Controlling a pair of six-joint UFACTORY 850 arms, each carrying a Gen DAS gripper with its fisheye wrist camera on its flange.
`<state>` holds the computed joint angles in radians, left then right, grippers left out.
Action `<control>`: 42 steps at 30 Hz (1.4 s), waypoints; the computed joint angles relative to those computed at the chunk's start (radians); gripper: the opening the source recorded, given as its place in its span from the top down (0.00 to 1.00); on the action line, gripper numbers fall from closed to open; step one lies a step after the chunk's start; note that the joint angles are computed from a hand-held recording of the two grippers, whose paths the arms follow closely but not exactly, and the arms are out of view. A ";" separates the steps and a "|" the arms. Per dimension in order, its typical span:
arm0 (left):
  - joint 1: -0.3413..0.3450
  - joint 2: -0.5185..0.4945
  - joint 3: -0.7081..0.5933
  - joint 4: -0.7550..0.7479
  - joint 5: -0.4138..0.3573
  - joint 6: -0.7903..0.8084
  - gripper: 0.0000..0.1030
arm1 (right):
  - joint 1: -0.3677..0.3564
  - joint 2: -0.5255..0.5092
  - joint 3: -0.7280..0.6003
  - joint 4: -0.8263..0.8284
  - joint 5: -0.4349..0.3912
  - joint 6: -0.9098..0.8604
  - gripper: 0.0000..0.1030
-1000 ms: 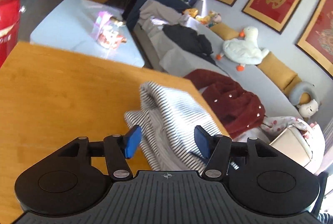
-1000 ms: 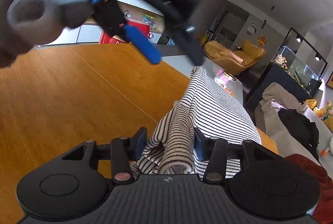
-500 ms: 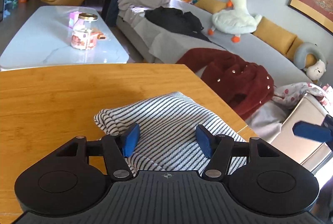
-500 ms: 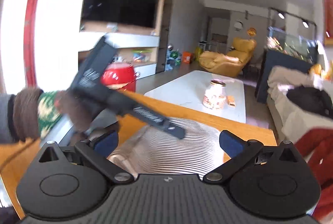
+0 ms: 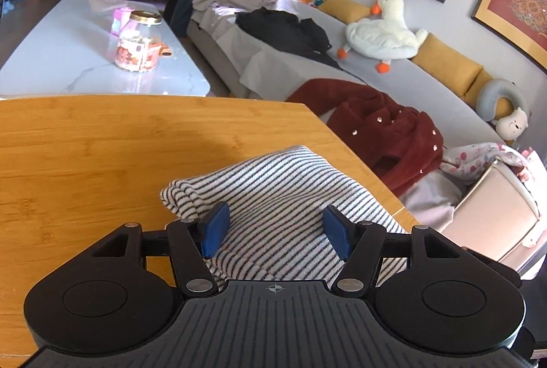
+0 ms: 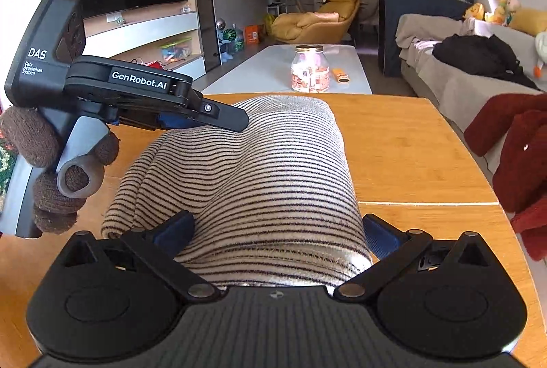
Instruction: Fold clothes
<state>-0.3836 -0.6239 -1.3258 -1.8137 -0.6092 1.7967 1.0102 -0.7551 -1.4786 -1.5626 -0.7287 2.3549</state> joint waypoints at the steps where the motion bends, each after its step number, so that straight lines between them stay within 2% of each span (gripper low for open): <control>1: 0.001 -0.002 -0.004 0.010 -0.001 -0.014 0.35 | -0.006 0.009 0.013 -0.013 0.022 0.026 0.00; 3: 0.001 -0.004 -0.013 0.036 0.005 -0.046 0.35 | -0.019 0.032 0.046 -0.036 0.075 0.078 0.00; 5: -0.007 -0.001 -0.022 0.066 0.032 -0.081 0.35 | -0.019 0.037 0.050 -0.033 0.090 0.094 0.00; 9: -0.031 0.011 -0.038 0.140 0.108 -0.124 0.34 | 0.016 0.012 0.011 0.020 -0.004 0.008 0.00; 12: -0.039 0.012 -0.042 0.154 0.129 -0.136 0.33 | 0.029 0.000 -0.003 0.034 -0.054 -0.020 0.00; 17: -0.049 0.026 -0.036 0.154 0.163 -0.152 0.33 | 0.027 -0.004 -0.009 0.046 -0.062 -0.034 0.00; 19: -0.063 0.047 -0.027 0.151 0.209 -0.136 0.32 | 0.028 -0.006 -0.012 0.052 -0.067 -0.042 0.00; 22: -0.083 0.076 -0.003 0.076 0.257 -0.006 0.26 | 0.030 -0.009 -0.013 0.052 -0.076 -0.046 0.00; 24: -0.088 0.074 -0.005 0.088 0.267 0.008 0.25 | 0.028 0.000 -0.001 0.036 -0.070 -0.038 0.00; 26: -0.089 0.059 -0.019 0.141 0.271 -0.037 0.24 | 0.026 0.015 0.017 0.008 -0.067 -0.022 0.00; 29: -0.071 0.034 -0.040 0.153 0.223 -0.091 0.21 | 0.033 0.052 0.049 -0.067 -0.104 0.015 0.00; 32: -0.053 0.004 -0.068 0.168 0.177 -0.156 0.19 | 0.019 0.083 0.061 -0.140 -0.077 0.060 0.00; 35: -0.045 -0.010 -0.079 0.160 0.152 -0.170 0.18 | 0.001 0.035 -0.019 -0.042 -0.025 -0.116 0.00; 38: -0.041 -0.013 -0.079 0.152 0.142 -0.157 0.18 | 0.011 -0.038 -0.095 0.046 -0.079 -0.252 0.00; 42: -0.036 -0.016 -0.082 0.144 0.136 -0.145 0.18 | 0.010 -0.047 -0.100 0.073 -0.076 -0.220 0.00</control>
